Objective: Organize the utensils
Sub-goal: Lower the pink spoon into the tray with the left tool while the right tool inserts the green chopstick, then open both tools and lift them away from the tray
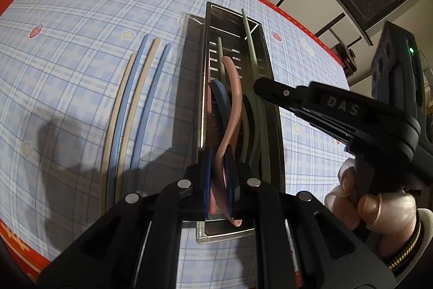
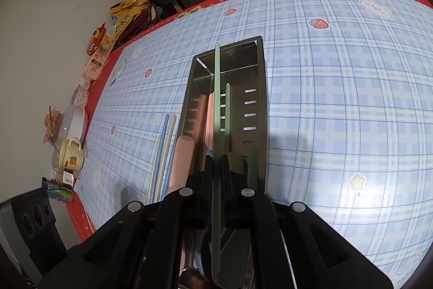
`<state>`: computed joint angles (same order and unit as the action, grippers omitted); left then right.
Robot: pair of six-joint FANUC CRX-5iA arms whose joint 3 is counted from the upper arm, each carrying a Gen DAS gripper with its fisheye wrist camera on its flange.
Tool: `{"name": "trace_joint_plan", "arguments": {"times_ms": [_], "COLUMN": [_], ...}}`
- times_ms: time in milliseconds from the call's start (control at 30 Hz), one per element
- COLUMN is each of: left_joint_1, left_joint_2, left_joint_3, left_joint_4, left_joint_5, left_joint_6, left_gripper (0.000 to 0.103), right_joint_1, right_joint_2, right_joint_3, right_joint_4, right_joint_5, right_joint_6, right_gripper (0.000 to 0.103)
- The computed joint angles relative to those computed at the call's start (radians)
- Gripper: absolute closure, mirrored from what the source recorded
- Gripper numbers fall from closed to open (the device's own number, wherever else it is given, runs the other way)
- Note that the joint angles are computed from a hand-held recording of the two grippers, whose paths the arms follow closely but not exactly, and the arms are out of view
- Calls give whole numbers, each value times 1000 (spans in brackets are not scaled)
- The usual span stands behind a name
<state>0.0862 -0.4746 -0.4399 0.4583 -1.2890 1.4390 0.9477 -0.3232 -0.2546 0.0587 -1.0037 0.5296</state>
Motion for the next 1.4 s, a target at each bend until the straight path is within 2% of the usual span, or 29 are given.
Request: {"name": "trace_joint_plan", "arguments": {"times_ms": [100, 200, 267, 333, 567, 600, 633, 700, 733, 767, 800, 967, 1100, 1400], "left_joint_1": [-4, 12, 18, 33, 105, 118, 127, 151, 163, 175, 196, 287, 377, 533], "left_joint_2": [-2, -15, -27, -42, -93, -101, -108, -120, -124, -129, -139, -164, -177, -175], "left_joint_3": [6, 0, 2, 8, 20, 21, 22, 26, 29, 29, 26, 20, 9, 8], "left_joint_4": [-6, 15, 19, 17, 15, 15, 12, 4, -2, -5, -4, 8, 18, -5], "left_joint_5": [3, 10, 15, 18, 5, 1, -3, -19, -29, -36, -43, -103, -173, -278], "left_joint_6": [-3, -24, -36, -44, -90, -99, -104, -123, -130, -135, -146, -221, -287, -445], "left_gripper": [87, 69, 66, 56, 39, 33, 30, 29, 20, 16, 15, 10, 9, 7], "right_joint_1": [-11, -1, 9, 27, 106, 119, 131, 166, 191, 209, 235, 314, 386, 554], "right_joint_2": [3, -11, -25, -45, -115, -123, -128, -141, -147, -150, -155, -155, -153, -119], "right_joint_3": [3, 0, -1, -8, -45, -49, -52, -64, -73, -79, -89, -108, -129, -143], "right_joint_4": [-15, 9, 32, 73, 225, 243, 257, 300, 332, 353, 382, 428, 462, 535], "right_joint_5": [1, 1, -4, -9, -40, -48, -55, -74, -88, -101, -116, -183, -240, -362], "right_joint_6": [-8, -18, -29, -54, -158, -170, -180, -208, -231, -246, -270, -336, -424, -580], "right_gripper": [94, 93, 90, 80, 45, 39, 36, 22, 18, 11, 8, 6, 6, 6]}}
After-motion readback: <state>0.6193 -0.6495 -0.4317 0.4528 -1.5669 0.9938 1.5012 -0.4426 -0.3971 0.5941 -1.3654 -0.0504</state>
